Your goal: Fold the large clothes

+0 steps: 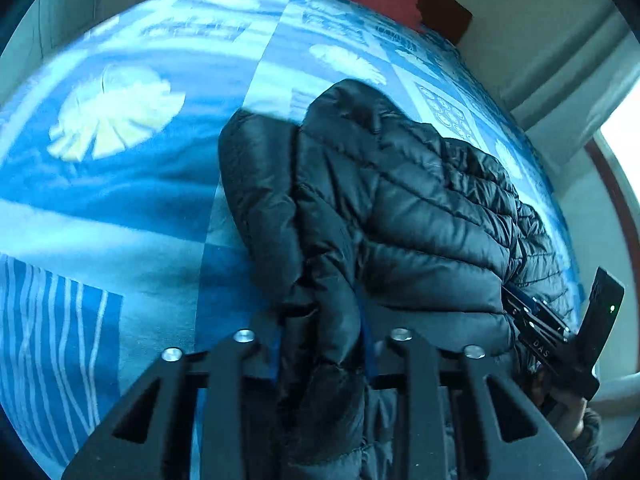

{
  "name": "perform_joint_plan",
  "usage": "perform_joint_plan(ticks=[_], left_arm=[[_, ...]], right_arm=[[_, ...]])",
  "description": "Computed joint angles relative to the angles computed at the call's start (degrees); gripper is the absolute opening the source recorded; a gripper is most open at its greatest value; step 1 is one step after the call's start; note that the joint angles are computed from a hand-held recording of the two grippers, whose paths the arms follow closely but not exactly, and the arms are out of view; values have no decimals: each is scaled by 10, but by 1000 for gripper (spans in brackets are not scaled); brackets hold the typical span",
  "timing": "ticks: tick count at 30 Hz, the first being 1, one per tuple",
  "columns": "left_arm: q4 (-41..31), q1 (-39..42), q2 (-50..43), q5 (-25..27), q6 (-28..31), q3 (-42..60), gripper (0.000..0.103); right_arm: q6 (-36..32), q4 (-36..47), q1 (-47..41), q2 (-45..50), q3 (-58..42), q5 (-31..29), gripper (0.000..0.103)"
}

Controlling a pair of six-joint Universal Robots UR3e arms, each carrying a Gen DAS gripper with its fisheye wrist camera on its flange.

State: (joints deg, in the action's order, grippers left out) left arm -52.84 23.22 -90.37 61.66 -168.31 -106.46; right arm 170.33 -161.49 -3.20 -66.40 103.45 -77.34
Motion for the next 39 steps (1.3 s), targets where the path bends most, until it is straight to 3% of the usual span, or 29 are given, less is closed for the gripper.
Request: perform_joint_plan(ticks=[8, 12, 16, 23, 28, 36, 39], left_arm=[[12, -64, 48, 83, -63, 31, 20], [-16, -110, 59, 113, -88, 87, 20], [-31, -190, 32, 169, -132, 167, 20], [-70, -383, -106, 295, -209, 370, 20], [-122, -497, -254, 364, -239, 558, 20], [-174, -580, -445, 388, -281, 763, 20], [-163, -592, -484, 371, -295, 783, 20]], right_arm=[[6, 52, -40, -70, 16, 54, 31], [-27, 68, -89, -153, 73, 89, 41], [-75, 89, -157, -236, 135, 120, 41], [-172, 186, -313, -361, 197, 196, 43], [-231, 255, -417, -391, 202, 239, 47], [-311, 316, -526, -404, 205, 256, 50], [-336, 334, -559, -406, 207, 260, 50]])
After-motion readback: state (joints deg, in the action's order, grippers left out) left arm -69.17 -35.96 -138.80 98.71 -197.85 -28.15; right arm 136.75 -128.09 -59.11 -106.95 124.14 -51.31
